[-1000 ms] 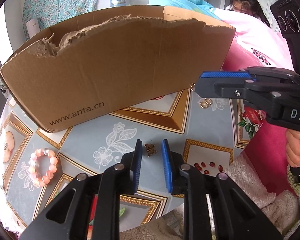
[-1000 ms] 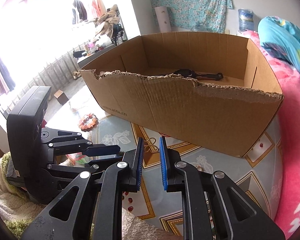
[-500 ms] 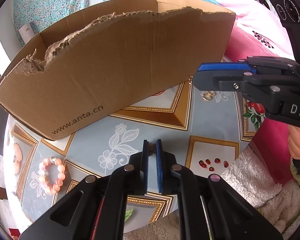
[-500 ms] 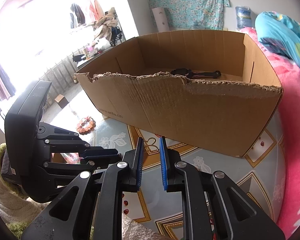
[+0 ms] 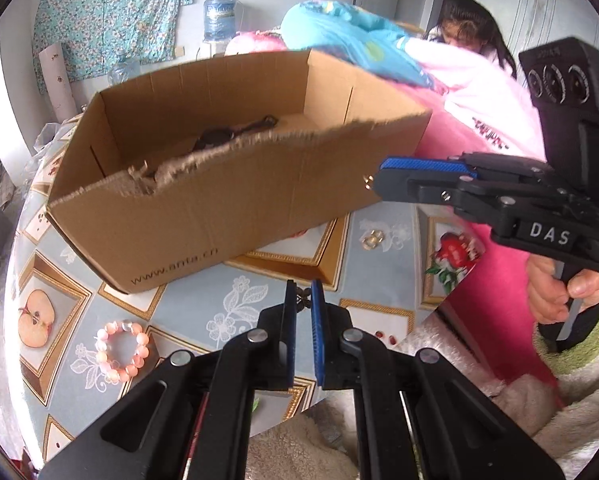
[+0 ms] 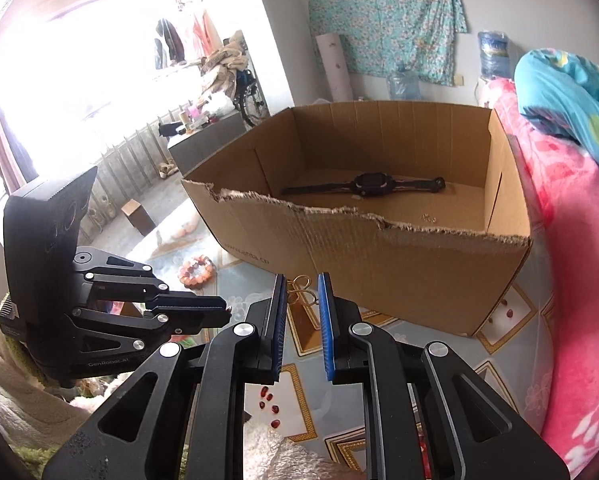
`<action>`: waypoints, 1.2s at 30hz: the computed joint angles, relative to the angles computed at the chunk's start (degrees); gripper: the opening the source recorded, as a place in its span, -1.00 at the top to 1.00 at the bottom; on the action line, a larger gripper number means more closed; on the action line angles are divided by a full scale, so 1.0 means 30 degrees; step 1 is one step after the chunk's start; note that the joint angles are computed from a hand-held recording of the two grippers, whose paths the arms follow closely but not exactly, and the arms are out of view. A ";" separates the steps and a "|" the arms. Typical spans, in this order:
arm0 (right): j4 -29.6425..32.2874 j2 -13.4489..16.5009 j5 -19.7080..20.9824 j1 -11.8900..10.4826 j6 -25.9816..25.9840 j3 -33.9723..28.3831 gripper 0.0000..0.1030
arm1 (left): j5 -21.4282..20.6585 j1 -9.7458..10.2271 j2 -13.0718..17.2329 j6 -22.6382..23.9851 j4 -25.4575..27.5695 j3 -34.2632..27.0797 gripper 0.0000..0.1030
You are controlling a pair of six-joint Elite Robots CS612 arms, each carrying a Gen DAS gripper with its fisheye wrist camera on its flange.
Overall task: Organize jewelry
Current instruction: 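Carry the gold charm into the box with the left gripper while the right carries the knot charm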
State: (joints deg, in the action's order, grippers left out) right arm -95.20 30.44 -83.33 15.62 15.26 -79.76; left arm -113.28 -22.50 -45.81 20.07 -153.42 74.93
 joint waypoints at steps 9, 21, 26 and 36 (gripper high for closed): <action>-0.0752 -0.1796 -0.0630 -0.0513 -0.0086 0.2832 0.73 | -0.0540 0.0101 0.1620 -0.2766 -0.0575 -0.3740 0.87; -0.0356 -0.3298 -0.0497 -0.1156 0.1419 0.6138 0.57 | 0.0381 -0.0309 0.5262 -0.5069 0.3999 -1.0229 0.58; -0.0826 -0.2806 -0.0586 -0.1266 0.1766 0.5249 0.52 | 0.0002 -0.0215 0.5227 -0.5327 0.3154 -0.9963 0.43; -0.2161 -0.1318 -0.1443 -0.0934 0.2628 0.1793 0.35 | -0.2552 0.0551 0.3434 -0.6228 -0.1696 -0.6262 0.22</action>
State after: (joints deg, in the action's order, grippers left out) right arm -101.69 26.49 -87.66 12.82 23.15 -74.38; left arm -120.94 -20.85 -35.51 1.39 -158.51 56.14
